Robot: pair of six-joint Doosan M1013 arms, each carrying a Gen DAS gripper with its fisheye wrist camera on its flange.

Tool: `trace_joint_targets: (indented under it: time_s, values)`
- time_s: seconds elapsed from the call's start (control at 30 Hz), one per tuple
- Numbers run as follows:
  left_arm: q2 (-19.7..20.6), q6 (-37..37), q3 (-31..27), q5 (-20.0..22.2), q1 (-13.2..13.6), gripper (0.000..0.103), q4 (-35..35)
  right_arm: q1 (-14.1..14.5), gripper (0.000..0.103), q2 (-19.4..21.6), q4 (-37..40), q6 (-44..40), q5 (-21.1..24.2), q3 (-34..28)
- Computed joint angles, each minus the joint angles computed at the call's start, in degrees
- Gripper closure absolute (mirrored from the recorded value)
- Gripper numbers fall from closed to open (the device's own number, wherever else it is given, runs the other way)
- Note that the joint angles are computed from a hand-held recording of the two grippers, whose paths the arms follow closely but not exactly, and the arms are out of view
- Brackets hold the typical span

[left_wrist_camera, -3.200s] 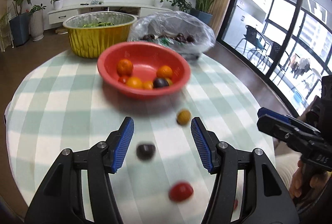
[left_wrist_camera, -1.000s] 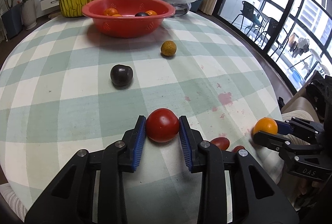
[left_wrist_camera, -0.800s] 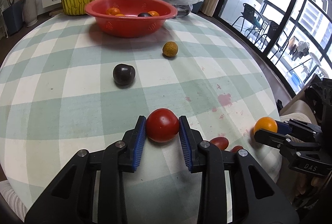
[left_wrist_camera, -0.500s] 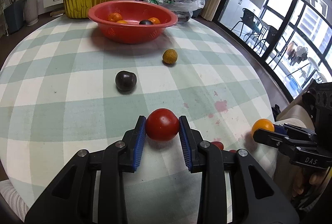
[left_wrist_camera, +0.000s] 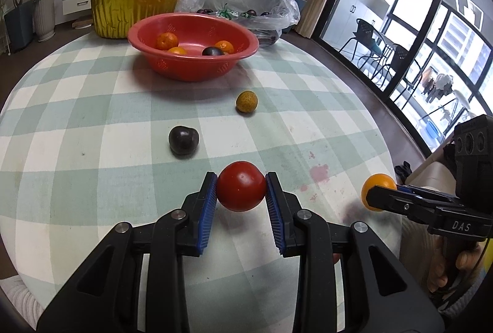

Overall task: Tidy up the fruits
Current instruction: 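Lift the tomato and orange and carry both over the red bowl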

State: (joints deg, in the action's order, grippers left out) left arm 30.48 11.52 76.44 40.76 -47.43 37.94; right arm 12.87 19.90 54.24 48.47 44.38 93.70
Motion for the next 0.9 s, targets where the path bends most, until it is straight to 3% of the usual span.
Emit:
trace_joint_targets:
  time_s: [0.9]
  values:
    - [0.4,2.8,-2.8,-1.2,3.1,0.074,-0.8,2.3,0.062,6.0,1.0,1.3,2.1,-11.5]
